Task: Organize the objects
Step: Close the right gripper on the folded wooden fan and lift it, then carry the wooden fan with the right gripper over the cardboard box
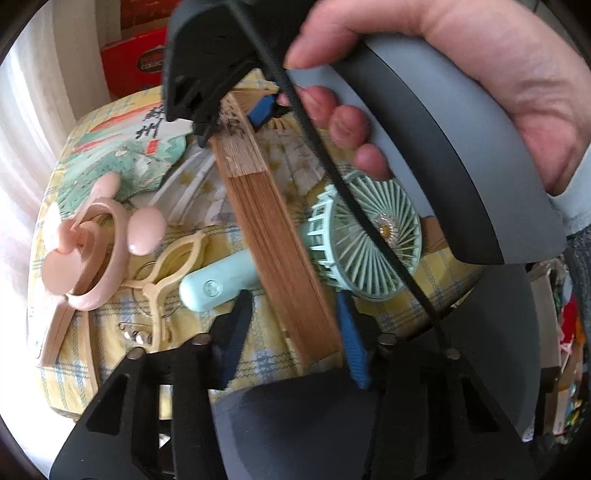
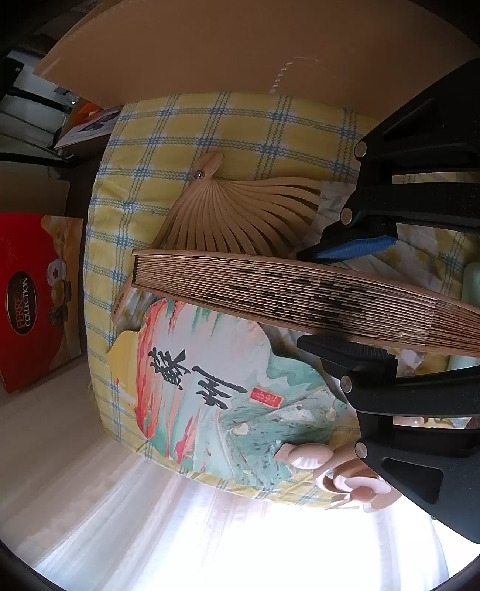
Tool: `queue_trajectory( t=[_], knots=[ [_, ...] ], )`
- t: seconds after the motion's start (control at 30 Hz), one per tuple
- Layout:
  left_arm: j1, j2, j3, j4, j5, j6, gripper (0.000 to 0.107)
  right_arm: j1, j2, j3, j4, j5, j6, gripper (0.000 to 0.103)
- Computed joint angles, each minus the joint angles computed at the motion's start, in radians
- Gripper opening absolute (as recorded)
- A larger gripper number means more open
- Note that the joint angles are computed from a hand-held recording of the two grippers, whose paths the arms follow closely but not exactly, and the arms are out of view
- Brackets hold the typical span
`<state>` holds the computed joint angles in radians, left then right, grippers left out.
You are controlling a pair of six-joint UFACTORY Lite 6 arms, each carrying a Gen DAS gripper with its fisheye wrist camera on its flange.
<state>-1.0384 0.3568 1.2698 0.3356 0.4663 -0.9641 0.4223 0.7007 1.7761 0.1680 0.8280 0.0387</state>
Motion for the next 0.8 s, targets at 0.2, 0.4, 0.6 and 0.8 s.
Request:
queue_trajectory(
  t=[0.2, 0.4, 0.6, 0.8],
  knots=[
    [0.002, -0.076, -0.101, 0.038, -0.062, -0.062, 0.032, -0.005, -0.05, -0.064, 0.017, -0.049, -0.013, 0.038],
    [-0.033, -0.121, -0.11, 0.13, -0.013, -0.151, 0.03, -0.036, -0.149, -0.15, 0.113, -0.085, -0.078, 0.038],
    [-0.093, -0.177, -0.085, 0.228, 0.057, -0.237, 0.03, -0.069, -0.268, -0.187, 0.148, -0.066, -0.116, 0.038],
    [-0.194, -0.168, 0.062, 0.287, 0.194, -0.278, 0.03, -0.143, -0.378, -0.169, 0.208, 0.016, -0.176, 0.038]
  ],
)
